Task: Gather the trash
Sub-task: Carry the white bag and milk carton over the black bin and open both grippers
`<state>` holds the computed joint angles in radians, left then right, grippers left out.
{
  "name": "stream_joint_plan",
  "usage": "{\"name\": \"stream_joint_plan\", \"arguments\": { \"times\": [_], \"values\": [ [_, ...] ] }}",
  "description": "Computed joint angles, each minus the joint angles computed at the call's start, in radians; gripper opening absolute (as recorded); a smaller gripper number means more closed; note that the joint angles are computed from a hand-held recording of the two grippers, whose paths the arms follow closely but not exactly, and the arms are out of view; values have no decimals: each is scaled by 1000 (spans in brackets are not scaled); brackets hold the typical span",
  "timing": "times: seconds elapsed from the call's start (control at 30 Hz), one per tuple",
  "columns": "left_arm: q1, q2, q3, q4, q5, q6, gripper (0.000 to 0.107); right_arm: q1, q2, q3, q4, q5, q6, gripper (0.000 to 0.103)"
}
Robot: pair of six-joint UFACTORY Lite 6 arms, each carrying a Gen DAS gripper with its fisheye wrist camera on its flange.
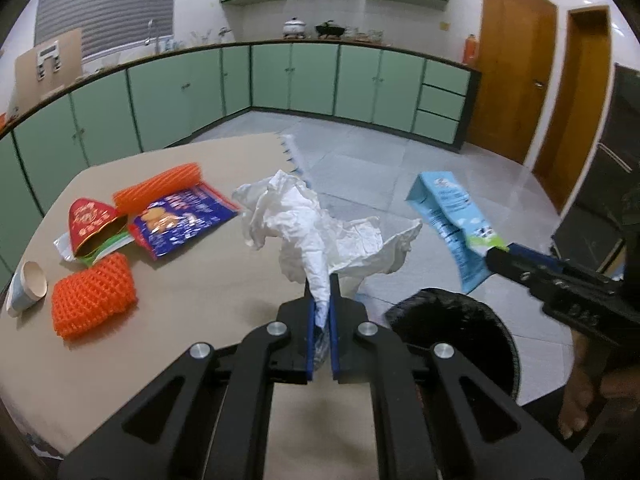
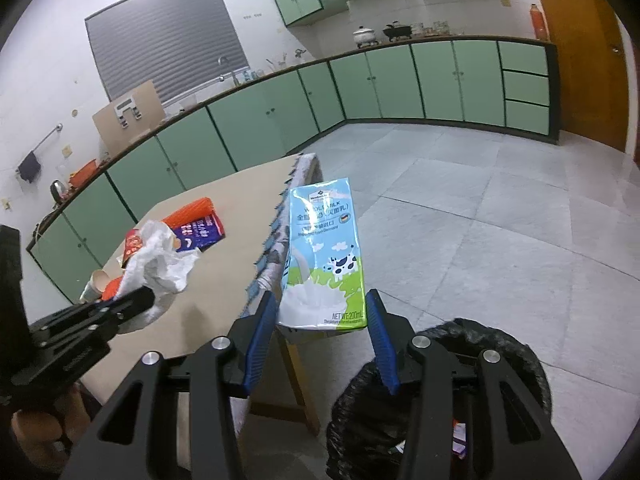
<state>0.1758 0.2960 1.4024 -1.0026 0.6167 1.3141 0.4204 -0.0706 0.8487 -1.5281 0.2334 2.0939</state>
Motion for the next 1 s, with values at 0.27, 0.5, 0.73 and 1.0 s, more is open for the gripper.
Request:
{"name": "stream_joint_plan", "arguments": {
  "times": [0.27, 0.5, 0.73, 1.0],
  "values": [
    [-121, -191, -190, -7, 15, 15, 4, -15, -265, -219, 320, 93, -278, 45],
    [-279, -257, -300, 10, -47, 2, 4, -78, -465, -375, 531, 142, -475, 45],
    [-442, -185, -355, 30, -172, -7, 4, -231, -433, -438, 736, 47, -709, 10],
    [-508, 52, -305, 51, -254, -7, 12, -361, -436, -478, 945, -14, -929, 11]
  ]
}}
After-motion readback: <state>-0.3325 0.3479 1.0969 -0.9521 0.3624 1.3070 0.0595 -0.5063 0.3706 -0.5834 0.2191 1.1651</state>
